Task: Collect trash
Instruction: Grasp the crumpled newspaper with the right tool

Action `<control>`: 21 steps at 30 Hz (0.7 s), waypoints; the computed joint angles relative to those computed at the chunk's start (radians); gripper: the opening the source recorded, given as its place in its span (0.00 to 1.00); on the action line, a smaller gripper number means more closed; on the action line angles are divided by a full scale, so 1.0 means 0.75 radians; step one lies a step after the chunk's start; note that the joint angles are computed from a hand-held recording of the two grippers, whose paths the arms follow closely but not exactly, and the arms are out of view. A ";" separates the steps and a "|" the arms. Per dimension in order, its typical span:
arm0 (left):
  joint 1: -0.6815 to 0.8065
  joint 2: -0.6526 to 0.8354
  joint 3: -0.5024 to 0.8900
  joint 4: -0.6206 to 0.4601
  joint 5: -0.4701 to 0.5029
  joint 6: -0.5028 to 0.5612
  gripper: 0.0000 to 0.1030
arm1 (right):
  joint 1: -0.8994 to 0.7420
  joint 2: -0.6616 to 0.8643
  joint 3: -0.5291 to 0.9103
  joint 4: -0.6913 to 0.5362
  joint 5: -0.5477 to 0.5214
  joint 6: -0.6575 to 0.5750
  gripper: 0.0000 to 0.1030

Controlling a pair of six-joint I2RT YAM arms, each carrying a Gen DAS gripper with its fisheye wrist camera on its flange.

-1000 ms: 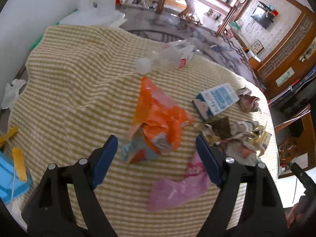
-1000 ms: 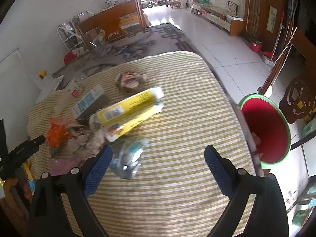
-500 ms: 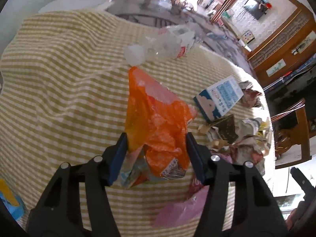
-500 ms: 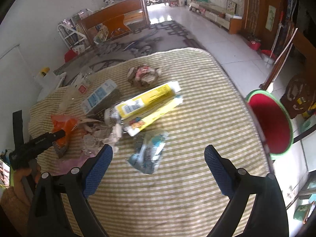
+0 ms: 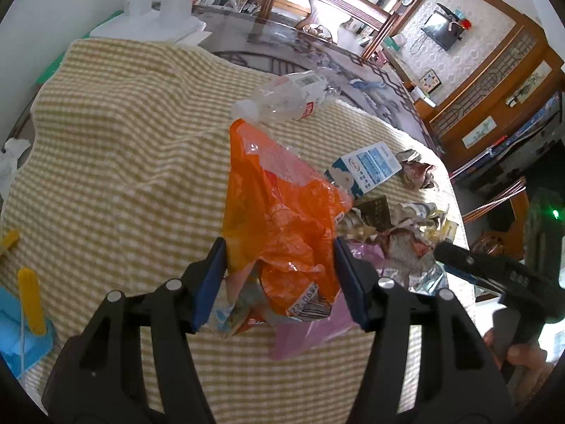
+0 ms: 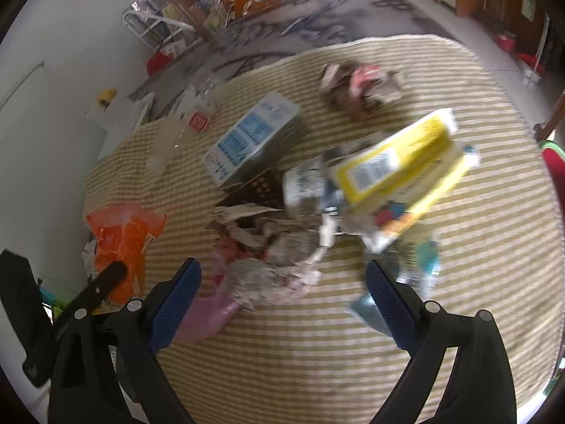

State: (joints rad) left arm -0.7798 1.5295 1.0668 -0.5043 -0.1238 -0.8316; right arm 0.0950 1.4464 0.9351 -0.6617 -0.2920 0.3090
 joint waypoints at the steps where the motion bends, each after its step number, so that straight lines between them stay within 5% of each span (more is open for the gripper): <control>1: -0.003 -0.008 -0.007 -0.005 -0.003 -0.005 0.56 | 0.020 0.033 0.015 0.007 -0.001 0.015 0.88; 8: -0.019 -0.061 -0.056 -0.011 -0.025 -0.032 0.57 | 0.074 0.129 0.046 0.047 -0.030 0.057 0.88; 11: -0.024 -0.067 -0.061 -0.021 -0.028 -0.037 0.57 | 0.076 0.098 0.035 0.059 -0.035 0.048 0.75; 13: -0.027 -0.067 -0.063 -0.023 -0.026 -0.040 0.57 | 0.075 0.063 0.030 0.027 -0.025 0.008 0.48; 21: -0.051 -0.040 -0.034 -0.025 -0.023 -0.027 0.57 | 0.011 -0.076 -0.024 -0.003 -0.058 -0.026 0.45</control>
State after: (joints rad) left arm -0.8177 1.4995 1.0416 -0.5232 -0.1413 -0.8523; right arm 0.1036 1.3897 0.9174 -0.6642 -0.3352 0.2893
